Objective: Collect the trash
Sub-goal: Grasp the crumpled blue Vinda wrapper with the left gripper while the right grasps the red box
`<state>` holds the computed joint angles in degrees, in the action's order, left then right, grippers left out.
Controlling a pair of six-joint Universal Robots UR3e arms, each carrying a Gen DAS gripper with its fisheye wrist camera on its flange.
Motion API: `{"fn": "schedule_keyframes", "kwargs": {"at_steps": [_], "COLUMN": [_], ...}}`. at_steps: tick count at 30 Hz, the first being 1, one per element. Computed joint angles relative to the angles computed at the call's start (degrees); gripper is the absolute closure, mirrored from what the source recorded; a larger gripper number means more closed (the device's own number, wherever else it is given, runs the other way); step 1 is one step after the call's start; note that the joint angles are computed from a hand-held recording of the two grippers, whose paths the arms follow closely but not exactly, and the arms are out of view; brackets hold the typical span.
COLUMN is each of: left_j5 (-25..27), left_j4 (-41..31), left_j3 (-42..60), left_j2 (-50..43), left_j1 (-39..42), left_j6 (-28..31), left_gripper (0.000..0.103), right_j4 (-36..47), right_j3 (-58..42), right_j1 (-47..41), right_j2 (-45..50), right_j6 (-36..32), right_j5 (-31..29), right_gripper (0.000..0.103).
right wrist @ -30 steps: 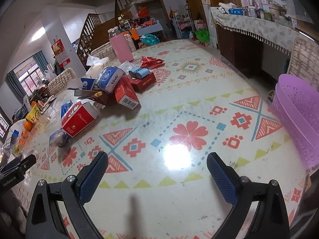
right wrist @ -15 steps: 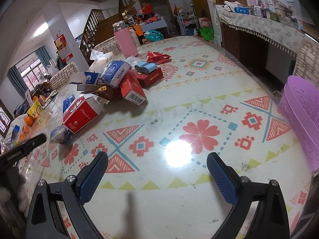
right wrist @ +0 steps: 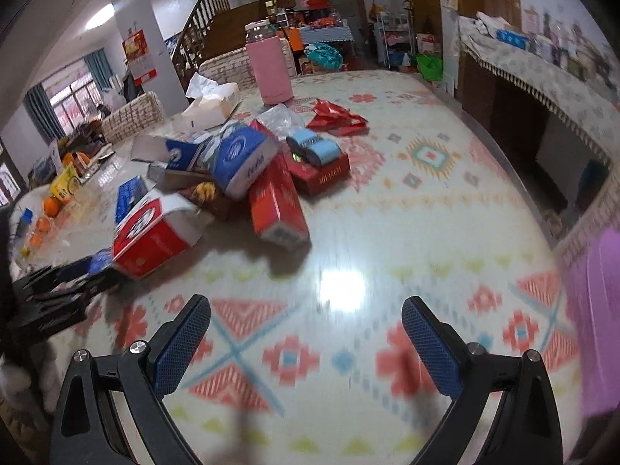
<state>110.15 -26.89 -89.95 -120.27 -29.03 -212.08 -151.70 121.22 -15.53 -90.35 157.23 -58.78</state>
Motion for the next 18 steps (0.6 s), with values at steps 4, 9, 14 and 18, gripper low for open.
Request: {"fn": "schedule_keyframes", "kwargs": {"at_steps": [4,9,14,18], "left_j5": [-2.6,-3.9,-3.9,0.7], "left_j4": [3.5,5.9,6.5,7.1], "left_j3": [-6.2,-11.3,-14.6,-15.5], "left_j2": [5.1,9.4,10.5,10.2], "left_j1": [1.0,1.1,1.9,1.0], "left_j6": [-1.4,-1.8,-3.5,-5.2], "left_gripper": [0.07,0.09,0.057,0.032], "right_j4": [-4.3,-8.3,-3.5,-2.8], "right_j3": [-8.7,-17.6,-19.9,-13.3], "right_j1": [6.3,13.2,12.2,8.4], "right_j2": [9.4,18.8,19.8,14.1], "right_j6": [3.5,6.0,6.0,3.6], "right_j5": [-4.6,-11.6,-8.8,-5.3], "right_gripper": [0.018,0.053,0.075,0.076]}}
